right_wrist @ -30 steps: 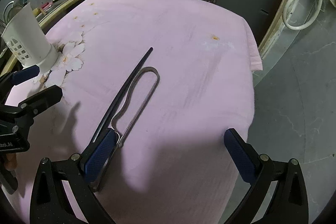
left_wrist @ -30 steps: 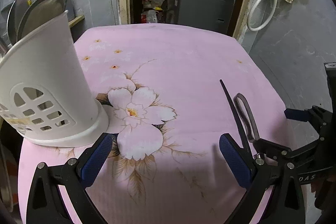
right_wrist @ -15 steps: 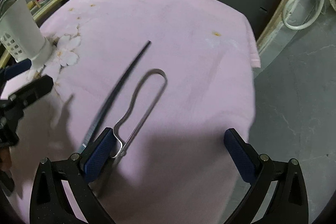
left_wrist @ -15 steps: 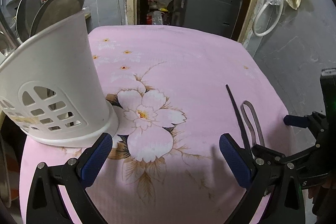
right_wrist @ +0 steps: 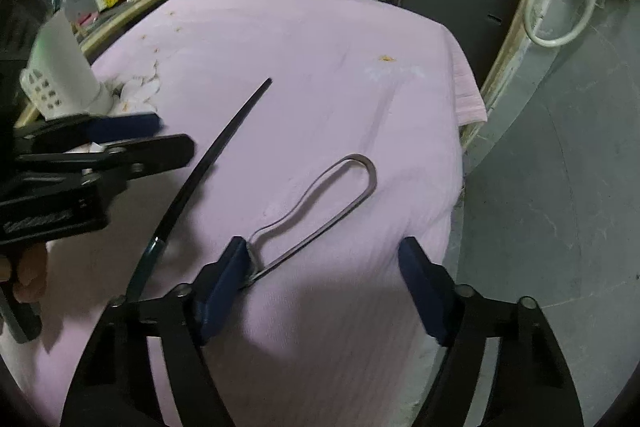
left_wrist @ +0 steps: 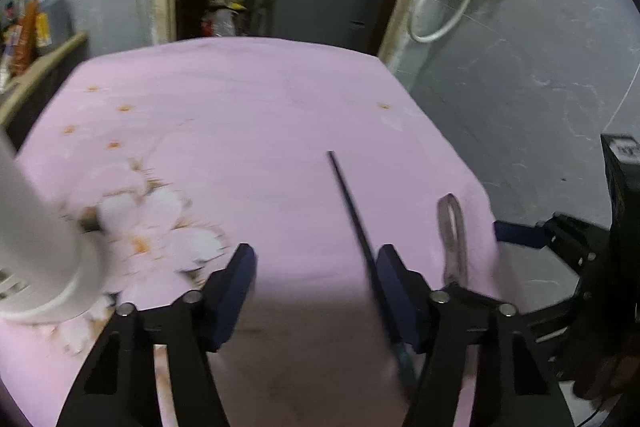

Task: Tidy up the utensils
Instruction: 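Grasp the black chopstick with the left tool while the right tool lifts the tongs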

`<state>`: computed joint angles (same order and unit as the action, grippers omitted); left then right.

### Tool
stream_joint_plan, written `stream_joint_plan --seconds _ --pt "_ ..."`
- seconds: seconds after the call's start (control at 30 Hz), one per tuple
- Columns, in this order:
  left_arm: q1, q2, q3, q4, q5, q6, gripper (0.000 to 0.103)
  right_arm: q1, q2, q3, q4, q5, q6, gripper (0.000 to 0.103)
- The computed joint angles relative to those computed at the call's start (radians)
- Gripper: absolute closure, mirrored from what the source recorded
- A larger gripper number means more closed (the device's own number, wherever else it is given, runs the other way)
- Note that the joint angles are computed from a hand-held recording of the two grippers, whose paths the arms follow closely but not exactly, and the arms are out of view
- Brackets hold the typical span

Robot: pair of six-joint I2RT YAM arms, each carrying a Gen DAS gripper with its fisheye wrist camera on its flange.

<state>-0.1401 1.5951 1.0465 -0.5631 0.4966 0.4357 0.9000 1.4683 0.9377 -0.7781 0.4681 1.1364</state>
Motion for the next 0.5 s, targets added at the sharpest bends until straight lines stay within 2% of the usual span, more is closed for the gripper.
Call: stream_joint_plan --seconds 0.13,0.17,0.33,0.4,0.5 --pt "-0.027 0.061 0.058 -0.049 0.025 0.003 0.065 -0.015 -0.084 -0.096 0.079 0.0 0.02 0.046" --pt "-0.037 0.087 0.085 -0.071 0.026 0.004 0.068 -0.056 -0.128 -0.14 0.119 -0.013 -0.019 0.048" --pt "-0.067 0.122 0.132 -0.1 0.016 -0.006 0.073 -0.133 -0.254 -0.238 0.225 -0.059 -0.041 0.049" --pt "-0.074 0.132 0.146 -0.109 0.01 0.0 0.073 -0.142 -0.252 -0.253 0.261 -0.069 -0.037 0.049" --pt "-0.099 0.134 0.152 -0.099 -0.032 0.009 0.08 -0.195 -0.236 -0.256 0.303 -0.104 -0.068 0.053"
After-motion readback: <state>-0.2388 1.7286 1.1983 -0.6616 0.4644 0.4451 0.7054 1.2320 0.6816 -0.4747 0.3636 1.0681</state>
